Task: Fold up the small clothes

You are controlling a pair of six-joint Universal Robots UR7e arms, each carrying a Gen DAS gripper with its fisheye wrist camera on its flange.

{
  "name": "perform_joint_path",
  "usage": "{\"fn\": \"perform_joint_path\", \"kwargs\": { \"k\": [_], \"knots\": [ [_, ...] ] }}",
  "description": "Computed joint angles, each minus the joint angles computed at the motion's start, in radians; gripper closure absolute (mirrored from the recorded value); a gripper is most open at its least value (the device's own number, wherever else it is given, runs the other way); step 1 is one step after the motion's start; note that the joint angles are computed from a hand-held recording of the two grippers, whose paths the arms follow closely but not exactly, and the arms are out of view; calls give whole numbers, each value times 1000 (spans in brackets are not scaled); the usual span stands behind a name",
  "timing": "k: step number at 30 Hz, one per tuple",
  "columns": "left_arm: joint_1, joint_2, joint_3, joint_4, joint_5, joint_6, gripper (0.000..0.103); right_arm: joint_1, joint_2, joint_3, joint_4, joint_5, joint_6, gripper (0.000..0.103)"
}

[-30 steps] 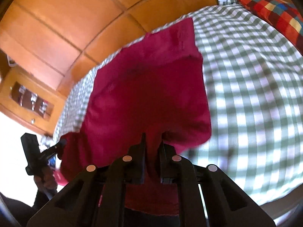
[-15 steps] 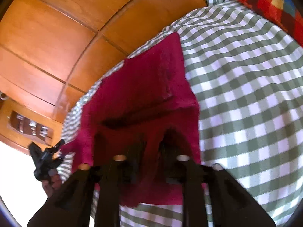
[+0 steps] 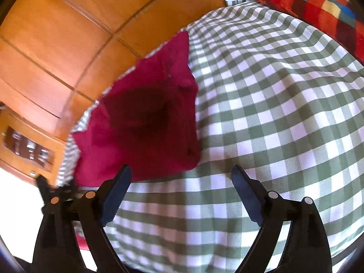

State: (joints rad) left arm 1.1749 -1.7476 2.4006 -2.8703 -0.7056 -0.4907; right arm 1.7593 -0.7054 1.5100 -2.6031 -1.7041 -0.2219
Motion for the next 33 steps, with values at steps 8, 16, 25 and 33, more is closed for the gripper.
{"fn": "perform_joint_path", "kwargs": {
  "k": [8, 16, 25, 33],
  "knots": [
    [0, 52, -67, 85, 16, -15, 84, 29, 62, -65, 21, -61, -44, 77],
    [-96, -100, 25, 250, 8, -119, 87, 21, -81, 78, 86, -68, -90, 82],
    [-289, -376, 148, 647, -1, -422, 84, 47, -174, 177, 126, -165, -152, 71],
    [-263, -293, 97, 515, 116, -284, 47, 112, -87, 155, -151, -269, -416, 21]
  ]
}}
